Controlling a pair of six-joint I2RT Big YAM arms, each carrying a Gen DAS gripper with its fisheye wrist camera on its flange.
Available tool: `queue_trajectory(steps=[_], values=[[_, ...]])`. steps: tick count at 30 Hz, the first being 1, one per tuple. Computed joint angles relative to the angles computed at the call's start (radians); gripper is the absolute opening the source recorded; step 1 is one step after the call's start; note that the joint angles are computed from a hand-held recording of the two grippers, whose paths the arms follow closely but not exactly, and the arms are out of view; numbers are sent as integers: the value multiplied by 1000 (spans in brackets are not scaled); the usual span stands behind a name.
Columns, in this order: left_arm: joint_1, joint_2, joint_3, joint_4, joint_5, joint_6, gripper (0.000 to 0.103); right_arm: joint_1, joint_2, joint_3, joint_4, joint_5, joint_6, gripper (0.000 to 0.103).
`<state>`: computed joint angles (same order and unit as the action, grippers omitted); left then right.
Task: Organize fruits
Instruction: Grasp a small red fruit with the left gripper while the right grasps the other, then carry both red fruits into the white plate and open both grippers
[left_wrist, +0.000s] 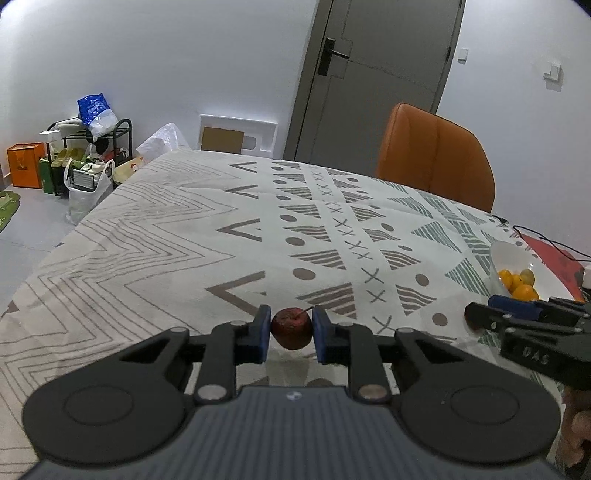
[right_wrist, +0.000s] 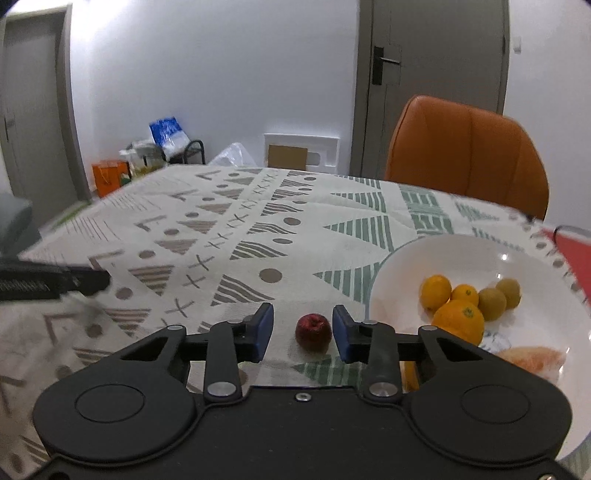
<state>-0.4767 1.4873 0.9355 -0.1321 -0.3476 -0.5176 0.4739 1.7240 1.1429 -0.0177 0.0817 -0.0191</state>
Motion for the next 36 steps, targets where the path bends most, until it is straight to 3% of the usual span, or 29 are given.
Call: queue_trajectory(steps=[8, 22, 36], values=[[13, -19, -19, 12, 6, -1, 22, 14, 24, 19, -18, 37, -29, 21], [-17, -36, -13, 27, 2, 16, 22, -7, -69, -48, 44, -21, 26, 21], [-95, 11, 77, 11, -13, 54, 22, -74, -149, -133, 112, -46, 71, 21]])
